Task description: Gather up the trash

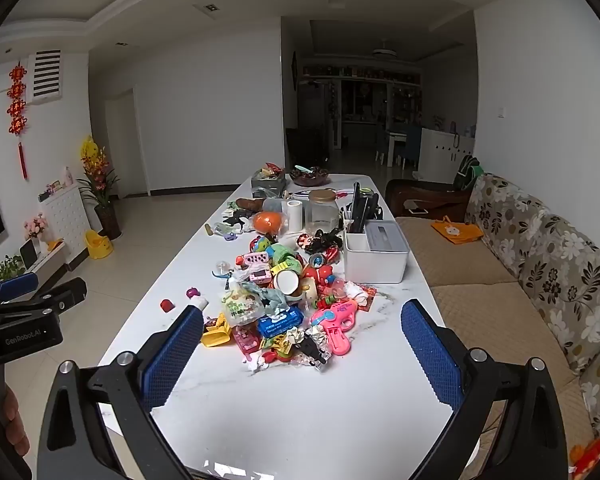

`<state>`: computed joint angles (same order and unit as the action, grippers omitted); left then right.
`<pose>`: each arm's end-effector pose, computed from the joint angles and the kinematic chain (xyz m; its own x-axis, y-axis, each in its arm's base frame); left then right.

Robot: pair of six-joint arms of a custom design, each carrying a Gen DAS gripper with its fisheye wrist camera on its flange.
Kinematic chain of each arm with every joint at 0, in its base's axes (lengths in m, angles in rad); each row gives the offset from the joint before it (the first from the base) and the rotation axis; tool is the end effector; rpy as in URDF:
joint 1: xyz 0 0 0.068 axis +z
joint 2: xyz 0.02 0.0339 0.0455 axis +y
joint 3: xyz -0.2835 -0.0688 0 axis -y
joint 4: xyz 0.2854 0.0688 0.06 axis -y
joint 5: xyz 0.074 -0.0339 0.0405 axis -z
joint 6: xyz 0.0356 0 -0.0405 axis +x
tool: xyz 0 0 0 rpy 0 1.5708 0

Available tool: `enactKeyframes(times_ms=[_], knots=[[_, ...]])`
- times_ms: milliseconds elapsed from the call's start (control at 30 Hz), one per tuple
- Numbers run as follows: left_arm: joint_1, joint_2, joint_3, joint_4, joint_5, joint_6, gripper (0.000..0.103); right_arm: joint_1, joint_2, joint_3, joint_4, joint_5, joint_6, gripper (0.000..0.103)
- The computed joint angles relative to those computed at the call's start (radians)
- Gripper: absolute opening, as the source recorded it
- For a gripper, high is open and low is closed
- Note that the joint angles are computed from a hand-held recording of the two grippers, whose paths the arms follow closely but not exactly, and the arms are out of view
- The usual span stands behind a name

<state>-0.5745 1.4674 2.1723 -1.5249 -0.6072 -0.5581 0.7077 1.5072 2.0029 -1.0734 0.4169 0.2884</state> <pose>0.2122 -0.1132 0.5506 -0.5839 -0.1401 -0.7996 -0.2237 0.9746 -0.0074 0.2478 0.1930 0.5268 -0.4936 -0.0800 -0.8660 -0.2047 0.9785 0.0263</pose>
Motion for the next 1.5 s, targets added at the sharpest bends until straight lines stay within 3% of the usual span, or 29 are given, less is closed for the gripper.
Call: enactKeyframes(times_ms=[467, 1500], knots=[[0.040, -0.031, -0.038, 0.009, 0.034, 0.033, 0.093, -0.006, 0.001, -0.001, 0.005, -0.007, 0.001, 0.098], [0.009, 0.009, 0.013, -0.027, 0.013, 0.015, 0.093, -0.005, 0.010, 0.032, -0.021, -0.001, -0.001, 0.098]])
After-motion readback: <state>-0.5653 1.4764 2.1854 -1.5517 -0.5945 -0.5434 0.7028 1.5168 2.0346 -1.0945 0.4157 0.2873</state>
